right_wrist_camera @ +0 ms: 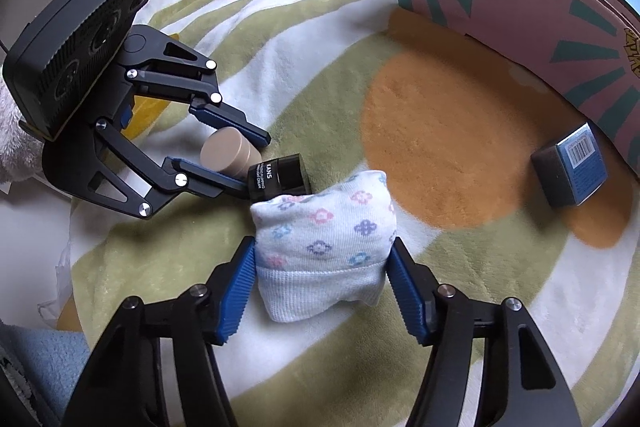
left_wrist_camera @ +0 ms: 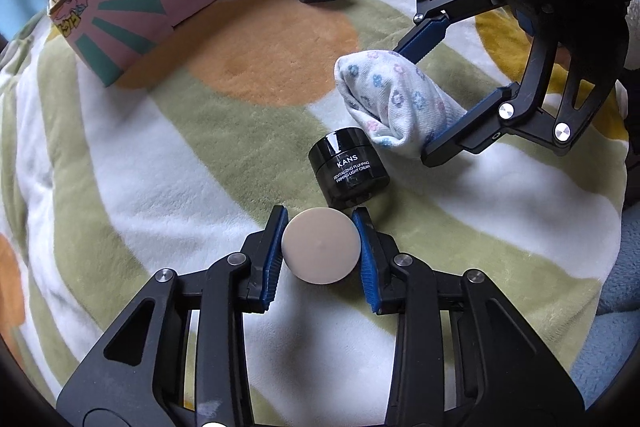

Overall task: Organize objects
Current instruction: 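Grasp the beige round compact with the left tool while the right tool grasps the white sock, then lower the compact into the box with the left tool while the right tool drops the sock in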

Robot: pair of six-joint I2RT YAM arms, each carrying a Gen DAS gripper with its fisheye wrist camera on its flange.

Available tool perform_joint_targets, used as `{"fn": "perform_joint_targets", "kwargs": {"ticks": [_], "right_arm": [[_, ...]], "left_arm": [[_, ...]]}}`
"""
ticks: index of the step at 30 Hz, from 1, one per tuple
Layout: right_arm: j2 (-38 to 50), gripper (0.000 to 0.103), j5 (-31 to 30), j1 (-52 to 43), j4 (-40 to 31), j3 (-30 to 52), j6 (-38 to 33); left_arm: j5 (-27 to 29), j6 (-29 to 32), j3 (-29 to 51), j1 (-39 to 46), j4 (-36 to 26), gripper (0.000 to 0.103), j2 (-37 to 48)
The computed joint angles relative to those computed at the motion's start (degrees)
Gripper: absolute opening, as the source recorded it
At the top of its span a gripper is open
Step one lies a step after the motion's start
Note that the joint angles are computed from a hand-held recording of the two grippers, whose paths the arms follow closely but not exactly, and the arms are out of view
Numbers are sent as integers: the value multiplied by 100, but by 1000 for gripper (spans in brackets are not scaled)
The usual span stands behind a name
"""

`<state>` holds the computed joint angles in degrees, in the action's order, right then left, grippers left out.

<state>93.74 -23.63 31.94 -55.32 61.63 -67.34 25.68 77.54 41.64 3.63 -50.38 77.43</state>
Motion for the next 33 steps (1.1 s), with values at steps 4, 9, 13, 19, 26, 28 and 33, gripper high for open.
{"fn": "perform_joint_targets", "kwargs": {"ticks": [4,9,13,19,26,28,33], "right_arm": [[-51,59,-22,-37,-177,144,39],[-84,59,-74,-141,-566,493,82],[-147,59,-118,-189,-882,787,107],[-186,59,-207,-351,-1468,1515,277],[72,59,-301,-373,-2153,2841,718],[246,59,-361,-365,-2353,3355,897],[835,59,-377,-272,-2711,4767,1435]], "left_arm": [[-20,45,143,113,-273,30,-72],[-7,38,426,222,-707,30,-125],[-8,-65,782,189,-1087,30,-183],[117,-391,1693,164,-1818,30,-59],[310,-1106,3131,-153,-2290,30,527],[373,-1332,3625,-263,-2409,30,772],[274,-2085,5005,-649,-2649,30,1537]]}}
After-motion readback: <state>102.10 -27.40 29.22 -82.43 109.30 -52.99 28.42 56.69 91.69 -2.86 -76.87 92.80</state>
